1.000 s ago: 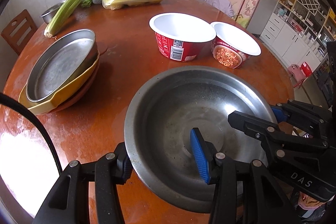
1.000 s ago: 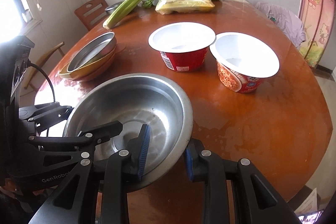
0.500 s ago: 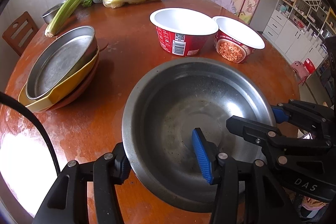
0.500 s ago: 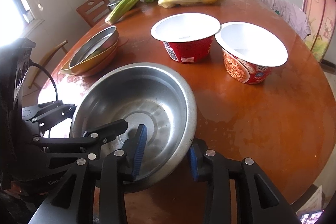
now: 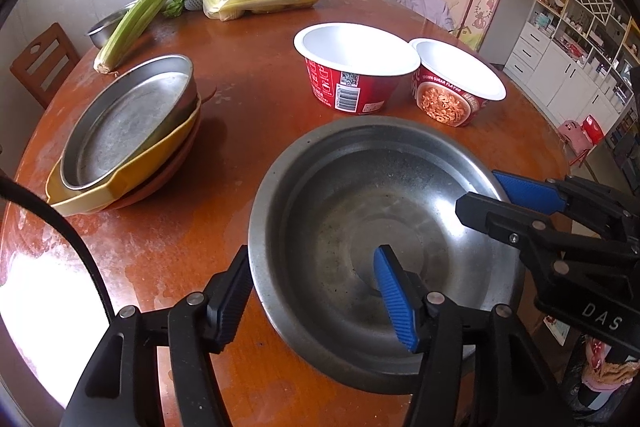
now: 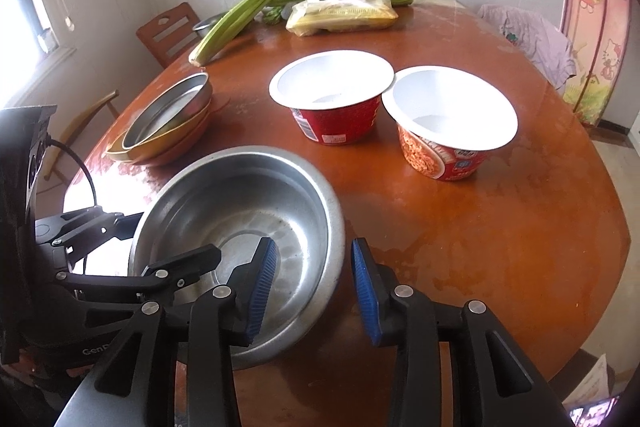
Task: Organize plates and bowls
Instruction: 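Lift the steel basin and carry it beside the stacked dishes, then lower the steel basin onto the table and open both grippers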
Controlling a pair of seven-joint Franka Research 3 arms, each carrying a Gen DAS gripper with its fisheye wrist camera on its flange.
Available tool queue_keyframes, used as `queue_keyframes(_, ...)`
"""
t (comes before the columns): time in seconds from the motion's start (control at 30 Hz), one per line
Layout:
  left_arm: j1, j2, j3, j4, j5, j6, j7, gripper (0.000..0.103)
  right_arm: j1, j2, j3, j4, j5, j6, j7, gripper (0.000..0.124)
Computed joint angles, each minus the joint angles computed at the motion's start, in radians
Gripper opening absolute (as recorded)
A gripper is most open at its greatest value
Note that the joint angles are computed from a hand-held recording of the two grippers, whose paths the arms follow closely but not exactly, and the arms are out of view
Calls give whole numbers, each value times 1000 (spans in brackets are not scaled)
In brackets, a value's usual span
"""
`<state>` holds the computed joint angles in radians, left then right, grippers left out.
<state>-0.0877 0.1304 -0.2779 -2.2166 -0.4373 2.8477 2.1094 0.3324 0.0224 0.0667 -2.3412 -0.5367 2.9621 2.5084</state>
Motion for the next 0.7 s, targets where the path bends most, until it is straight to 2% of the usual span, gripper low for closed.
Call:
queue_keyframes(0.13,10,-12,-6,-6,-45,15,37,62,-6,-11,-5,2,-78,6,63,43)
queue_keyframes(0.27,15,-31,-4,-10,-112,22,87,63,-22,-21,1,-4,-82,40,65,46)
queue_keyframes(0.37,11,-41,7,-3,-144,28,113,63,-28,-15,6,-1,1,63,0,48)
queue_keyframes(0.47,3,-33,23,22,-113,31,86,64,-26,-4,7,9,92,73,-66,48)
queue_keyframes(0.57,9,-17,22,63,-108,21,86,64,-27,10,19,13,318,95,-236,48)
queue_keyframes(0.6,13,-6,19,84,-111,14,94,64,-24,15,17,17,356,101,-263,48)
queue_keyframes(0.7,12,30,21,141,-58,3,52,64,-9,25,-5,33,377,96,-274,48)
